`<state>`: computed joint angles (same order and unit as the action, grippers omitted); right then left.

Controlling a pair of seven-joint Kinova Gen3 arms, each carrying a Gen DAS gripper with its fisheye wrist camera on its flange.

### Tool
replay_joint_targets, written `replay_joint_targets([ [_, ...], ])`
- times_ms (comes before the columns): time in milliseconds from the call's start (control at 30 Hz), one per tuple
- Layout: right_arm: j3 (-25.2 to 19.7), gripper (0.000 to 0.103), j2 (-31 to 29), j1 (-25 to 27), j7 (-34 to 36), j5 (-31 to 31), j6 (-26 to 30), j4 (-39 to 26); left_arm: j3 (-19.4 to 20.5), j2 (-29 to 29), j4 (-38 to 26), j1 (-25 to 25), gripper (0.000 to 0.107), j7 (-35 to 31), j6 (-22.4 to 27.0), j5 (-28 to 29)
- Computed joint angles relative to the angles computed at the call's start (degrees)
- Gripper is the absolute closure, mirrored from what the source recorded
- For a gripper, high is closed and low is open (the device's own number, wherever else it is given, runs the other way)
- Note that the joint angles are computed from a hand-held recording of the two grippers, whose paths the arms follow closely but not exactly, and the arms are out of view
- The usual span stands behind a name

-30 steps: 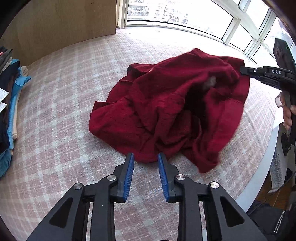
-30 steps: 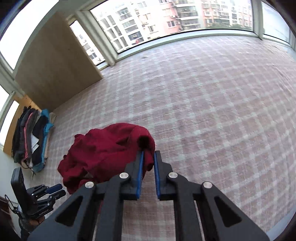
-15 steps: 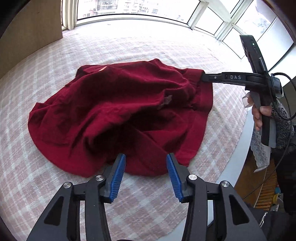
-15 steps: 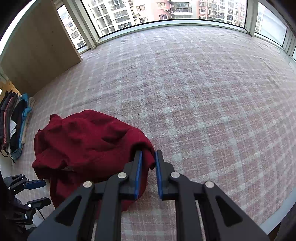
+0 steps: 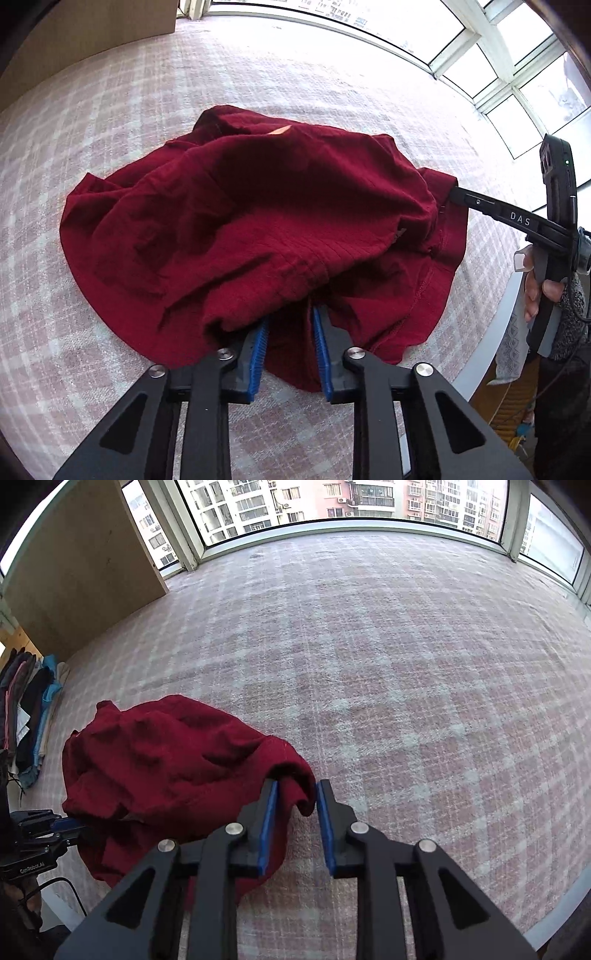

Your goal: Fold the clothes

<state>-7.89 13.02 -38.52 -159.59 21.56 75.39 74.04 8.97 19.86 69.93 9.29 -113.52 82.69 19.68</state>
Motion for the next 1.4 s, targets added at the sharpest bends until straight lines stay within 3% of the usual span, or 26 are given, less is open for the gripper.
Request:
replay_joint_targets([
  [100, -0.09, 0.066, 1.98, -0.56, 4.41, 1.45, 2.84, -2.94, 0.64, -0.06, 0.69, -0.65, 0.106, -2.17, 0.24, 1.56],
  [200, 0.62, 0.056, 4.70, -3.03, 10.77, 5.08, 7.42, -6.61, 1.27, -0.15, 1.41, -1.45, 0.106, -4.67, 1.11, 4.31],
  [300, 1.17, 0.056, 5.74, -4.36, 17.47, 7.28, 6.79, -6.73, 1.26, -0.27, 1.29, -2.78, 0.106, -6.42, 2.83, 6.91],
  [367, 0.75, 0.056, 5.40, -2.43, 19.28, 4.79, 3.86, -5.79, 0.73, -1.01, 1.29, -4.22, 0.106, -7.28, 3.55, 8.50],
  [400, 0.81, 0.057, 5.12, -1.23, 20.00, 2.49, 2.13, -5.32, 0.36, -1.40, 1.09, -5.24, 0.106, -7.33, 4.09, 9.62],
  [467, 0.89, 0.085, 4.09, 0.72, 20.63, -1.30, -1.50, -4.09, -0.57, -2.27, 0.42, -7.57, 0.106, -7.45, 4.96, 11.68],
  [500, 0.68, 0.093, 3.42, 1.48, 20.24, -2.43, -3.22, -3.39, -1.07, -2.69, -0.05, -8.84, 0.106, -7.49, 5.33, 12.66],
  [700, 0.03, 0.093, -3.20, 1.70, 9.63, -2.67, -12.37, -0.17, -4.17, -6.07, -3.19, -16.37, 0.106, -7.77, 5.90, 17.19],
  [833, 3.26, 0.093, -3.41, -7.83, 4.08, 6.18, -9.37, -8.04, -5.87, -7.98, -9.11, -22.30, 0.106, -9.21, 10.28, 21.41],
  [967, 7.26, 0.093, -1.20, -18.04, 5.48, 15.49, -5.68, -18.66, -6.86, -10.05, -15.02, -25.88, 0.106, -10.28, 12.13, 25.30],
  [1033, 6.88, 0.093, 0.32, -19.35, 6.85, 17.33, -3.07, -23.97, -7.14, -10.41, -17.08, -26.90, 0.106, -10.49, 12.16, 26.65],
  [1167, 1.43, 0.093, 4.46, -11.10, 12.62, 10.78, 0.83, -30.48, -5.27, -9.85, -17.42, -27.70, 0.106, -12.40, 10.27, 24.42],
  [1233, -0.40, 0.093, 5.62, -5.79, 11.67, 6.12, 0.95, -27.74, -6.33, -7.79, -16.20, -23.75, 0.106, -12.35, 10.17, 19.82],
  [1333, -4.01, 0.093, 8.56, 2.17, 8.37, -0.87, -0.19, -22.23, -11.64, -4.56, -11.84, -15.79, 0.106, -13.96, 9.16, 12.83],
  [1400, -5.74, 0.093, 10.47, 4.30, 9.04, -3.78, 1.07, -20.87, -12.24, -2.81, -9.62, -13.23, 0.106, -13.17, 8.90, 9.38],
])
